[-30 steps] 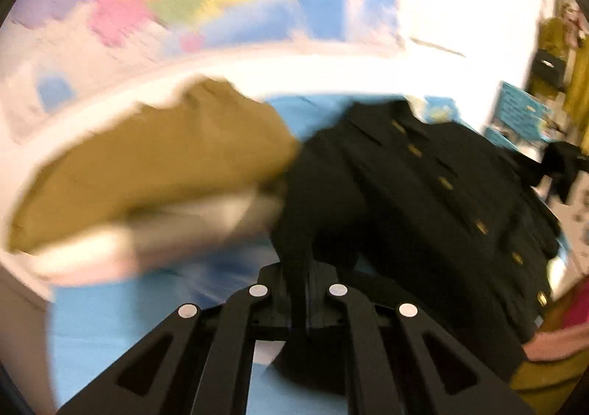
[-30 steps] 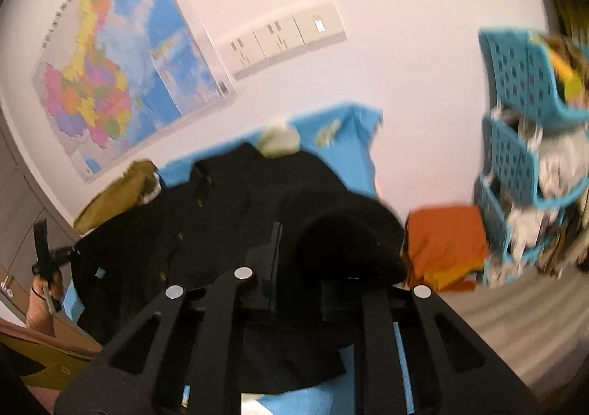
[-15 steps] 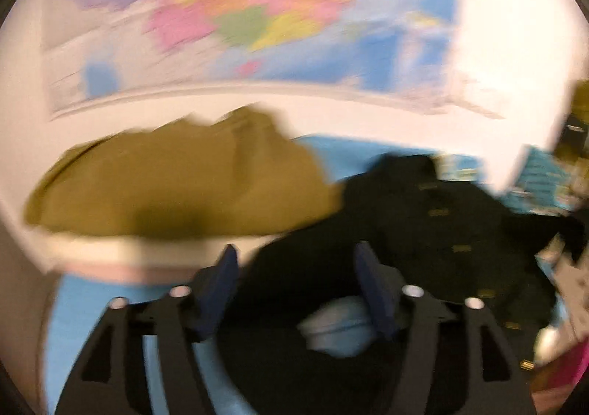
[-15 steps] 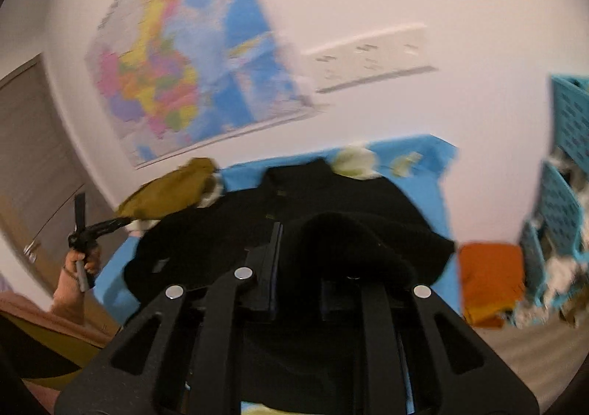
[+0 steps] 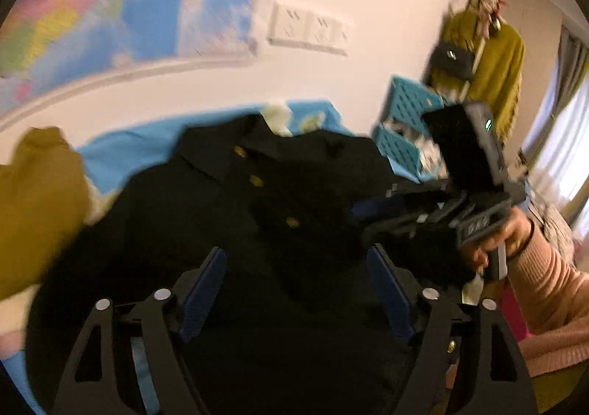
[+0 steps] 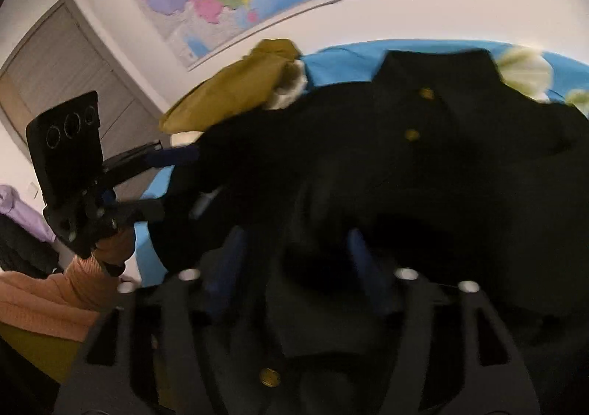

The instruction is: Fold large clothes

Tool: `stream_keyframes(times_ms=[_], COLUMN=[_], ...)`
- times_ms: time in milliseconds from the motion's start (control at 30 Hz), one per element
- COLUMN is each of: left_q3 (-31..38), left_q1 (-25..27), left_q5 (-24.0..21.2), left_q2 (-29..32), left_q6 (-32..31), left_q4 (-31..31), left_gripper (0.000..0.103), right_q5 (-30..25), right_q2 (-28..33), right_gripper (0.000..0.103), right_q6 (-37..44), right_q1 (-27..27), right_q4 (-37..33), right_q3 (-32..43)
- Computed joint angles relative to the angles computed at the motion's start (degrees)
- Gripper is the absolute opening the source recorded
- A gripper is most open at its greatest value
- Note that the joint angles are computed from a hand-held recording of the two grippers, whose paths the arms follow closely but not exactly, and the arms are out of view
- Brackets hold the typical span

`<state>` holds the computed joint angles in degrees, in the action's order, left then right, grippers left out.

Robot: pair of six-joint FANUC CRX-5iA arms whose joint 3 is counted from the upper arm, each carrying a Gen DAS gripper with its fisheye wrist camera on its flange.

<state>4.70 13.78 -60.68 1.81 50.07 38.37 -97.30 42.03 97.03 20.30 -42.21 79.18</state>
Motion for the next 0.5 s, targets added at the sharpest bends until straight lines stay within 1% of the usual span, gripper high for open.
stream_keyframes(times_ms=[33, 100, 133, 167, 233, 300, 333, 367, 433, 467, 500], left_q3=[0.47, 0.82, 1.92, 2.58, 4.77, 9.93, 11.59, 13.47, 15.11, 15.12, 14.41], left_q1=[-0.26, -2.26, -3.10, -3.92, -5.67, -7.93, -8.30, -8.54, -7.72, -6.63, -5.78], left_q5=[-0.33, -0.19, -0.34, -0.32, -0.68, -1.69, -2.50, -3.56, -5.09, -5.44, -5.19], left_q2=[0.87, 1.94, 2.85, 3.54, 5.57, 8.83, 10.07, 11.66, 13.81, 14.61, 14.72], left_q6=[-0.55, -1.91, -1.49, -1.22, -0.33, 5.51, 7.88, 10.40, 13.35, 14.87, 14.98], left_q4=[-0.11, -1.74, -3.27, -4.51, -7.55, -15.03, -16.98, -18.27, -17.37, -15.08, -13.01], left_gripper=[0.088, 0.089, 0.094, 0.095, 0.095, 0.095, 0.092, 0.089, 0.077, 0.072, 0.056], right_q5=[1.34, 6.91, 9.18, 12.53, 15.55, 16.80, 16.46, 15.98, 14.05, 11.66, 9.91], right_q2=[-1.73, -6.86, -8.23, -9.59, -9.31, -7.65, -5.83, -4.67, -0.75, 2.38, 4.65], right_gripper=[0.062, 0.063, 0.063, 0.066, 0.067, 0.067, 0.067, 0.067, 0.067, 0.067, 0.067], right_q6=[1.26, 4.06, 4.49, 3.18, -1.62, -5.30, -7.30, -8.14, -10.88, -12.63, -13.49], right_q1=[-0.83, -3.57, -4.31, -5.37, -6.87, -7.22, -7.37, -7.68, -8.09, -8.64, -8.82], right_q4=[-0.16, 0.15, 1.15, 3.64, 7.02, 10.86, 12.63, 12.88, 13.20, 11.59, 11.25], right_q3=[-2.82, -10.67, -13.09, -15.74, -17.06, -16.32, -14.56, -13.30, -8.55, -4.02, -0.68])
